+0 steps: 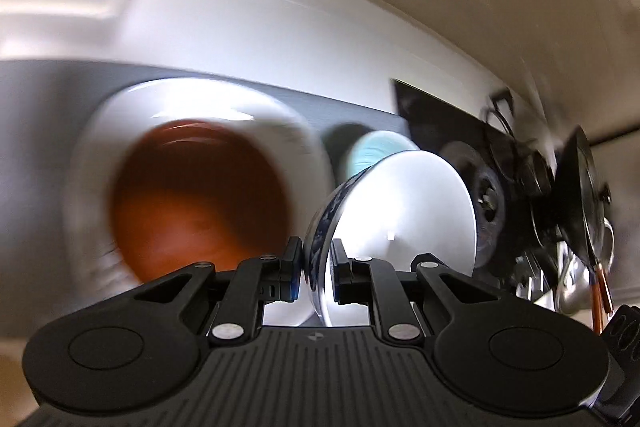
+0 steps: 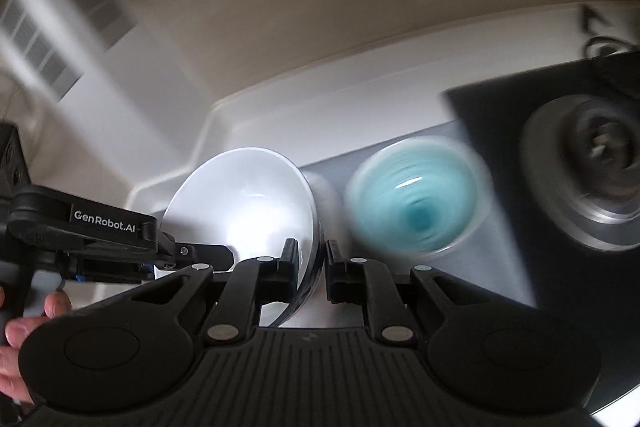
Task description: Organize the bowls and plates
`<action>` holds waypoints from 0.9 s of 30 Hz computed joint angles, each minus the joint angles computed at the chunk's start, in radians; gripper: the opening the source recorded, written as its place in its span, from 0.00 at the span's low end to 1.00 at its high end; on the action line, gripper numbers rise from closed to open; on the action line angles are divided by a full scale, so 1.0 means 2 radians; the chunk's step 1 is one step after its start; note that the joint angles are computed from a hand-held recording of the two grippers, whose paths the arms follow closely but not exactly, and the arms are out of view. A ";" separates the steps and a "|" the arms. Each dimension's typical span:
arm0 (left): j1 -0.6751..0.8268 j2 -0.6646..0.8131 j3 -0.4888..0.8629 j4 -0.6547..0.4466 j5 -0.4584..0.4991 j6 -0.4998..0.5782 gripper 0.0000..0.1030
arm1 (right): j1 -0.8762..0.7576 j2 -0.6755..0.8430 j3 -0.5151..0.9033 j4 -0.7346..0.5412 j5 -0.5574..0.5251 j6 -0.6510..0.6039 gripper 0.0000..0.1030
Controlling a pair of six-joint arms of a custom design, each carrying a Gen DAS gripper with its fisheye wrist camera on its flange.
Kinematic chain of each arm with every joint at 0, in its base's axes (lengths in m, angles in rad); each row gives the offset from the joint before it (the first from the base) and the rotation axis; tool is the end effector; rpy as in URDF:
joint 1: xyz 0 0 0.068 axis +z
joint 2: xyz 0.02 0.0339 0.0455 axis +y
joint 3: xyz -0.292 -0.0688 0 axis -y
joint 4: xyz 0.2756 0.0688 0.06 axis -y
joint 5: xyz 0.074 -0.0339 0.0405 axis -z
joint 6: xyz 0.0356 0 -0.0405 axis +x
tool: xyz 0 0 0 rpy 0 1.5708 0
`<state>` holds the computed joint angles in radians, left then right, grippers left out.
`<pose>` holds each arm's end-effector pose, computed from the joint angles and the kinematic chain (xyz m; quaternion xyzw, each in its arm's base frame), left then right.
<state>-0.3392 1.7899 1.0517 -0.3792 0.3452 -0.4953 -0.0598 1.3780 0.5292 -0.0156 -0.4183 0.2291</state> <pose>0.3494 -0.1361 0.1608 -0.0364 0.9600 -0.2427 0.1346 0.2608 -0.0011 0.1519 0.0610 0.9186 0.2227 0.3207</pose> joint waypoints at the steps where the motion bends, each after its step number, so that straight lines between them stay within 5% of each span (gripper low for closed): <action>1: -0.010 0.023 0.026 -0.012 0.000 0.006 0.15 | -0.017 0.010 0.003 0.005 -0.006 -0.005 0.14; 15: -0.059 0.170 0.209 -0.101 -0.050 0.013 0.15 | -0.059 0.157 0.088 0.030 0.003 -0.053 0.13; 27: -0.050 0.204 0.246 -0.109 -0.028 0.020 0.14 | -0.057 0.194 0.091 0.056 0.030 -0.024 0.10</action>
<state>-0.4383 2.1984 1.5434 -0.5970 0.2889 -0.4549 -0.1743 1.7651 0.7109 0.0965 -0.3592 0.1813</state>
